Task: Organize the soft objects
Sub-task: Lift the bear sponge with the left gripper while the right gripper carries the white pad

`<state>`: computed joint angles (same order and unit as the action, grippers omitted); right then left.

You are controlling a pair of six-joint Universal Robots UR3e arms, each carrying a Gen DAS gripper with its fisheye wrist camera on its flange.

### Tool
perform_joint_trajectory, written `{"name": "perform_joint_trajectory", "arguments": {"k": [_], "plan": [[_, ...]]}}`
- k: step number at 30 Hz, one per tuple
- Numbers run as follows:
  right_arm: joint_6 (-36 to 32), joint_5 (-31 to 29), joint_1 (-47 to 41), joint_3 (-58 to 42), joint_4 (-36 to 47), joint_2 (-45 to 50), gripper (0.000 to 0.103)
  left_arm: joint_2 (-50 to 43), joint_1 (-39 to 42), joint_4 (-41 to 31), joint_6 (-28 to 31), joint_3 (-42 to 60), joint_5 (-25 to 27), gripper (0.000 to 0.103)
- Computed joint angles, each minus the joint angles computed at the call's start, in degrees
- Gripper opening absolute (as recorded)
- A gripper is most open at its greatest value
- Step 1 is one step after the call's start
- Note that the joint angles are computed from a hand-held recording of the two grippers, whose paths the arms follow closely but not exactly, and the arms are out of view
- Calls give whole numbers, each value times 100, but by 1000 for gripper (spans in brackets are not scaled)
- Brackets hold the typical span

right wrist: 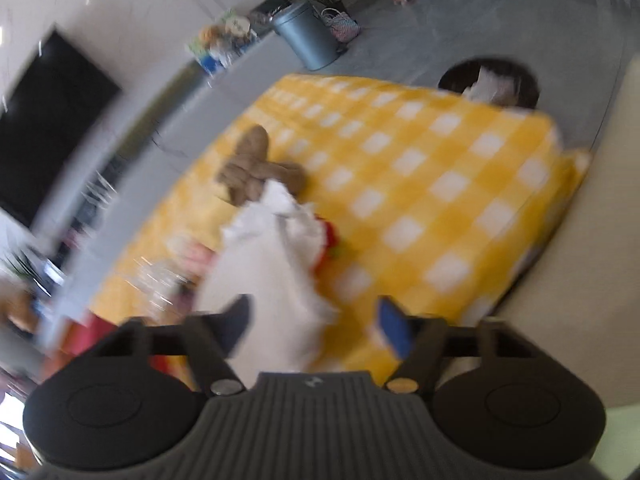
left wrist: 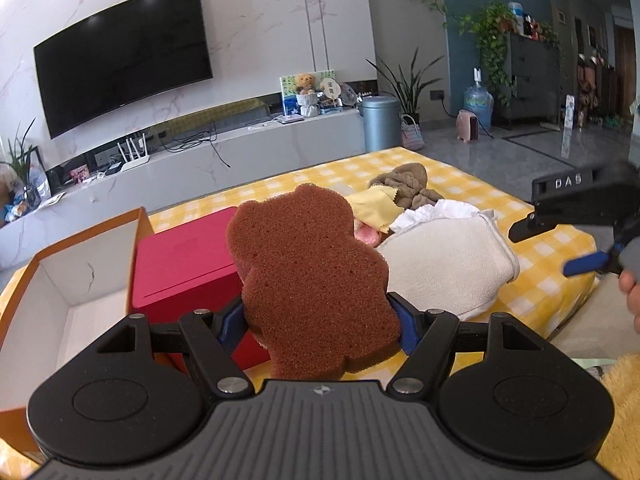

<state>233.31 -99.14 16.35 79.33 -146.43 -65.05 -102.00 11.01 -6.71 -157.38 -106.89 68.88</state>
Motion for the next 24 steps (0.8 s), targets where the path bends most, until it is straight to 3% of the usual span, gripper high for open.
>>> {"name": "perform_joint_trajectory", "arguments": {"k": [2, 5, 7, 11, 16, 19, 24], "plan": [[-68, 210, -84, 108, -183, 28, 92, 45, 89, -55, -21, -31, -120, 83], [-20, 1581, -556, 716, -1219, 132, 91, 111, 198, -178, -31, -67, -259, 83], [21, 2260, -805, 784, -1463, 350, 91, 121, 251, -295, -27, -40, -332, 83], [247, 2945, -1169, 919, -1851, 698, 84, 187, 406, -234, 36, -207, -609, 83], [885, 3512, -1492, 1568, -2796, 813, 33, 190, 448, -96, 117, -306, -697, 83], [1013, 3378, -1490, 1920, -3374, 658, 19, 205, 520, -255, 76, -271, -809, 83], [771, 3026, -1288, 2068, -3603, 335, 11, 298, 591, -394, 41, -240, -873, 82]]}}
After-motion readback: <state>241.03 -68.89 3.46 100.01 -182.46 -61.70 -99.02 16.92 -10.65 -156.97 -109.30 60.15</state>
